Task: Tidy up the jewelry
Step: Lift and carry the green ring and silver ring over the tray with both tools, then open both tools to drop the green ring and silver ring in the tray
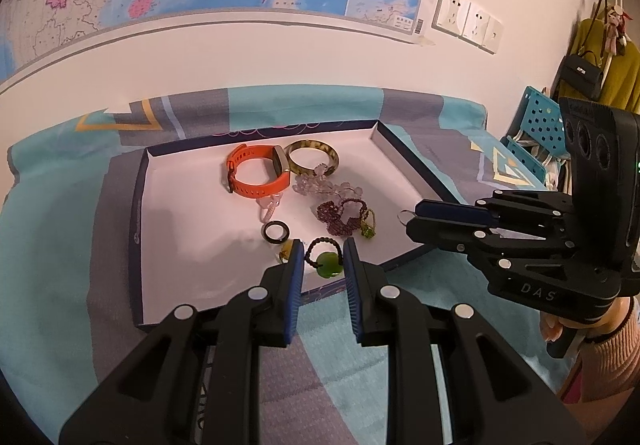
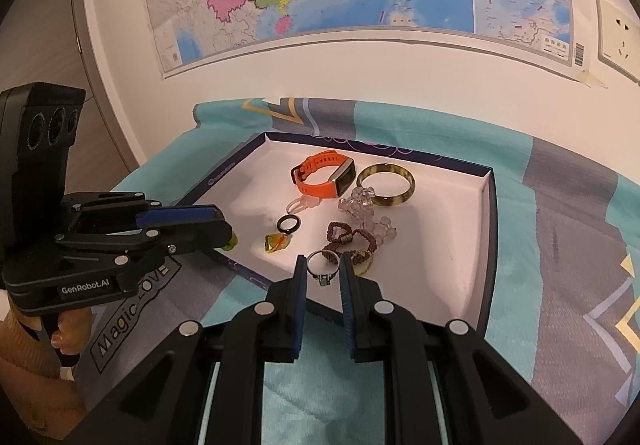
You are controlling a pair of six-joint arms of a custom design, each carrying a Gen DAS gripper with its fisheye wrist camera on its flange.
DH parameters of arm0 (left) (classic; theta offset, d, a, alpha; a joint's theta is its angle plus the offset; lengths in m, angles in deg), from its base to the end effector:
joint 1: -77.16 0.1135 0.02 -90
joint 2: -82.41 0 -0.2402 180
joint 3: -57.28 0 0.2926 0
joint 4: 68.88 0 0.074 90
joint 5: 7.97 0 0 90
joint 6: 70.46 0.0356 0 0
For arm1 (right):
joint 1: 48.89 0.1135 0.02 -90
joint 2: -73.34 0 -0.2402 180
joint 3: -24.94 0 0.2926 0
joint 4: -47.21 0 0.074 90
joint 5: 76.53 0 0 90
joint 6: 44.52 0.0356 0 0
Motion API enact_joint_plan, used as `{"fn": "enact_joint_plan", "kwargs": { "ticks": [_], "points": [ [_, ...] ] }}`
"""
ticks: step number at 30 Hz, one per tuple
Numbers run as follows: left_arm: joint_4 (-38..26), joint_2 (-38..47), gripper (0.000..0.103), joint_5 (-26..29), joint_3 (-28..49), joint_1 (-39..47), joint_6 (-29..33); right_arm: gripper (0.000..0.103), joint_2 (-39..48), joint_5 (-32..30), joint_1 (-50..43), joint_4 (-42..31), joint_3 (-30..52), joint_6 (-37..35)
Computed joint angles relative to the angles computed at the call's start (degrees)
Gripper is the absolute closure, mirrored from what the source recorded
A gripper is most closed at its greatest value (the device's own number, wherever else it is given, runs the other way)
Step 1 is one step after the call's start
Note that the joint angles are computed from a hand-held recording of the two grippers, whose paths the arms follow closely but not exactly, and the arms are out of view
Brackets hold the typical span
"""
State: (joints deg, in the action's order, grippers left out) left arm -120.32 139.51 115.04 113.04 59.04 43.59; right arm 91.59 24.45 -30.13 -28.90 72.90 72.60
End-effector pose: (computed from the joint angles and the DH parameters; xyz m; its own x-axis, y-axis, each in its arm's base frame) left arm 0.2267 -0.0946 0.2256 -0.4572 0.5092 -0.7292 0.8326 0.5333 -0.1497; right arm 0.1169 0.0325 0.2548 -0.6975 0.2357 -0.6767 0.1423 0.9711 0.1916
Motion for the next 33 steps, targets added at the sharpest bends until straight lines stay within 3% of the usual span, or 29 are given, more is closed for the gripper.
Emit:
{"fn": "enact_joint_plan", "kwargs": {
  "ticks": [33],
  "points": [
    [5.80,7.86,0.083,-5.34,1.21,-3.30,-2.95,0.089,5.10,-6.45,-7.63,5.29,-1.82,-4.51]
  ]
}}
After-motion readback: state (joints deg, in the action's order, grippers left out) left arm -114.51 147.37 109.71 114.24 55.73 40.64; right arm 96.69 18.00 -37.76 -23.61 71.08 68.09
